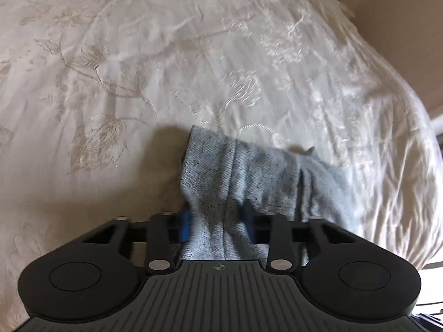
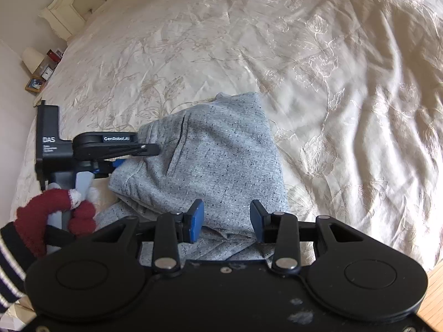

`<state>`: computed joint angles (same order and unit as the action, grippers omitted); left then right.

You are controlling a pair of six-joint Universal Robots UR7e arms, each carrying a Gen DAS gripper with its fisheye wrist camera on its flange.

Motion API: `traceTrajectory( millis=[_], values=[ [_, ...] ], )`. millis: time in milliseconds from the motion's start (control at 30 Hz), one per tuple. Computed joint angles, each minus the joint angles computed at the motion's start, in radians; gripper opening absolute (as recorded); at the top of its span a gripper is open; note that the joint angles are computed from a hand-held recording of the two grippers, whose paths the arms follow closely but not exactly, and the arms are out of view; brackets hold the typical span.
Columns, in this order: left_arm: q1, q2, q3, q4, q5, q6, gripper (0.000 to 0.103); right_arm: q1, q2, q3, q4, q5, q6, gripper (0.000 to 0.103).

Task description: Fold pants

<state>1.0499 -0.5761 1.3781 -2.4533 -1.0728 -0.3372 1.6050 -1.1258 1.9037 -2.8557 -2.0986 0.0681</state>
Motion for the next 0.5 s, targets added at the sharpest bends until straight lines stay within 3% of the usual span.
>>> traceTrajectory(
  millis=[67, 167, 333, 500],
  values=[
    [-0.017, -0.016, 0.021, -0.027, 0.015, -0.034, 0.007, -0.014, -0.004, -0.008, 0.022, 0.022, -0.005, 0.04],
    [-0.046, -0.063, 0.083, -0.124, 0.011, -0.086, 0.001, -0.03, -0.006, -0.024, 0.05, 0.038, -0.042, 0.04],
    [-0.119, -0.172, 0.219, -0.278, 0.015, -0.182, 0.001, -0.06, -0.027, -0.047, 0.081, 0.085, -0.088, 0.04],
    [-0.132, -0.23, 0.304, -0.203, 0.033, -0.273, 0.002, -0.077, -0.024, -0.08, 0.123, 0.115, -0.141, 0.04]
  ],
)
